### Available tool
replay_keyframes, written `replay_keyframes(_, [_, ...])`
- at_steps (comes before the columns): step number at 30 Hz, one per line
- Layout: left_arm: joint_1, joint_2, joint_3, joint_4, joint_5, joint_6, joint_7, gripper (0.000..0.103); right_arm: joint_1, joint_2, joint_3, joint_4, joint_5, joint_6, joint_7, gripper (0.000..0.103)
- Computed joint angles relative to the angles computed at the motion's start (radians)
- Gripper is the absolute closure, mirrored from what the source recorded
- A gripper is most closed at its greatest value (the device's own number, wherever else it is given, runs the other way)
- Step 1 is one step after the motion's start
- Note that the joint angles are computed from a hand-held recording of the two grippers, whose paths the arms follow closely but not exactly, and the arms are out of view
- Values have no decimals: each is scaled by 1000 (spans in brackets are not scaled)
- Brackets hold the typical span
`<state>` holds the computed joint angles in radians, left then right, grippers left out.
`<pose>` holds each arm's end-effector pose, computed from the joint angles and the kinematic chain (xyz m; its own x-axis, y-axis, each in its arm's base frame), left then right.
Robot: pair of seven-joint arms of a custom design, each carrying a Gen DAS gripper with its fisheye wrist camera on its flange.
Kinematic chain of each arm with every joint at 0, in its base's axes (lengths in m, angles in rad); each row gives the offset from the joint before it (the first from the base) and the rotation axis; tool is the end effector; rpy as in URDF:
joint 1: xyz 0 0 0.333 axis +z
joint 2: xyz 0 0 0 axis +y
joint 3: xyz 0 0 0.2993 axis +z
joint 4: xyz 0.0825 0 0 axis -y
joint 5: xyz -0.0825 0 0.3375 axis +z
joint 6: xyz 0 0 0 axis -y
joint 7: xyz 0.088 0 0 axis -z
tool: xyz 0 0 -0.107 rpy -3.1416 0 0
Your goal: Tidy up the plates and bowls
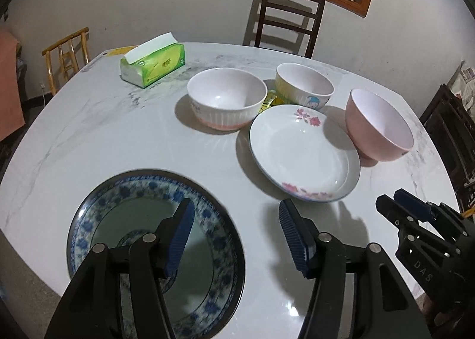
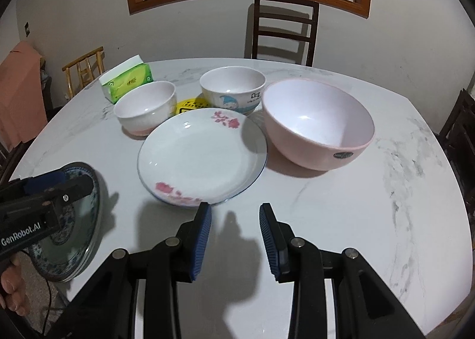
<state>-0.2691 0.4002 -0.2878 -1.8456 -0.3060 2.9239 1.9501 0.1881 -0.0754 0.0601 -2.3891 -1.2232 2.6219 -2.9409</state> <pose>0.5647 -0.3032 0.4066 -0.5929 -0.7980 0.1078 -0.6474 0.3928 -0.6531 0.4502 0.1368 0.3834 -0.4807 -0.8767 -0.0188 -0.6160 0.3529 -0.7043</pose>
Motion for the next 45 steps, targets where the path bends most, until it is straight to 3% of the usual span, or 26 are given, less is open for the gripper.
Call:
replay_keyframes(8, [-52,90,35,126,53,-28,-59,47,-46,37,-45,11,-74,97,44,69])
replay_keyframes(14, [-74,175,61,254,92,-97,-131,47,-73,74,-68,36,-129,155,82,69])
replay_keyframes(22, [-104,307,86,460,150,-224,-214,47,-95,143,-104,92,-123,212,67,69])
replay_keyframes(36, [-138,471,90,716,203,-365,-240,51,-101,252,-164,171,-62,294,-5,69])
replay_keyframes(45, [-154,545,87,841,213,-429,-233,60,-90,302,-199,209,-28,350,-47,74])
